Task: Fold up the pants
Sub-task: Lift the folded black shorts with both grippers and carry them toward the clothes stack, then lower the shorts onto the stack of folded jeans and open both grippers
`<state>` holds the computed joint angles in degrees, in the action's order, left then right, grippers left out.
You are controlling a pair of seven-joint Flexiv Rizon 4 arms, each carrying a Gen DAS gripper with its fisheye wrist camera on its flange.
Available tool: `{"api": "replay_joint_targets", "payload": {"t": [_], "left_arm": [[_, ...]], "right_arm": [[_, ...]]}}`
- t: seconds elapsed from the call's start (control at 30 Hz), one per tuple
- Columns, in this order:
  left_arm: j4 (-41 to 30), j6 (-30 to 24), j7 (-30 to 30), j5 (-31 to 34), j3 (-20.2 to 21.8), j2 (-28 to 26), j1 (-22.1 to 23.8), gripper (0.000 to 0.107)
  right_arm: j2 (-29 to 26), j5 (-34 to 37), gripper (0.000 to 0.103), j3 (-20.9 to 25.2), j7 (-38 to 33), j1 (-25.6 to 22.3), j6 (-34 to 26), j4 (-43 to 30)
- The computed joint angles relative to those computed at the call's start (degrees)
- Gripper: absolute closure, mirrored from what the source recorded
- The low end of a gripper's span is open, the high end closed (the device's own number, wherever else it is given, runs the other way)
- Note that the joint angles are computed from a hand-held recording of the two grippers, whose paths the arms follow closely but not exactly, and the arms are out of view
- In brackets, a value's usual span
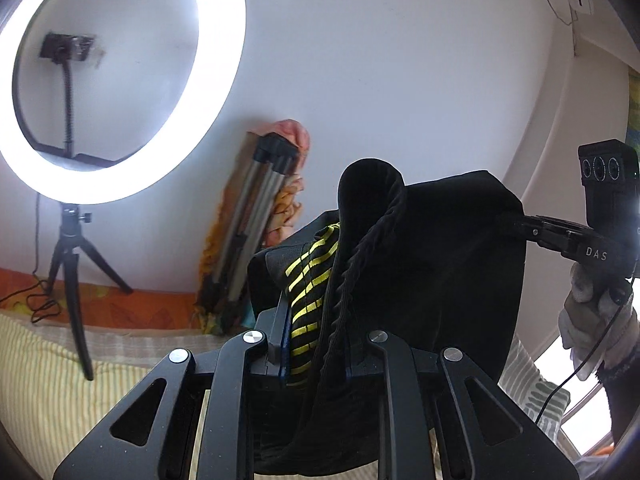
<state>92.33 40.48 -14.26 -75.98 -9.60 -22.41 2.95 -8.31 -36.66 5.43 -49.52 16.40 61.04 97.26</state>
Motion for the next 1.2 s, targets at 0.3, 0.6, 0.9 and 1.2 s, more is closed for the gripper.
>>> {"api": "replay_joint_targets", "payload": {"t": [0.3, 0.6, 0.9, 1.2], "left_arm": [[-5.9, 4.5, -5.8, 7.9, -3.9, -5.8, -6.5, 0.09], [-12.5, 9.3, -15.3, 18.0, -6.2, -13.1, -8.7, 0.088], [-18.5, 19.6, -24.6, 30.9, -5.3, -17.4, -10.2, 0.06], [-13.5, 21.7, -20.1, 30.8, -10.7, -14.0, -5.0, 0.056]], "right_arm": [[4.1, 6.1, 0.096, -2.3, -5.2, -8.7, 4.7, 8.7], [-2.3, 11.7, 0.096, -4.3, -7.3, -13.0, 10.5, 10.4], [-6.1, 11.3, 0.074, -8.6, 0.3, -11.4, 12.5, 10.5], [3.9, 1.3, 0.05, -8.0, 20.0, -13.5, 17.7, 23.6]]}}
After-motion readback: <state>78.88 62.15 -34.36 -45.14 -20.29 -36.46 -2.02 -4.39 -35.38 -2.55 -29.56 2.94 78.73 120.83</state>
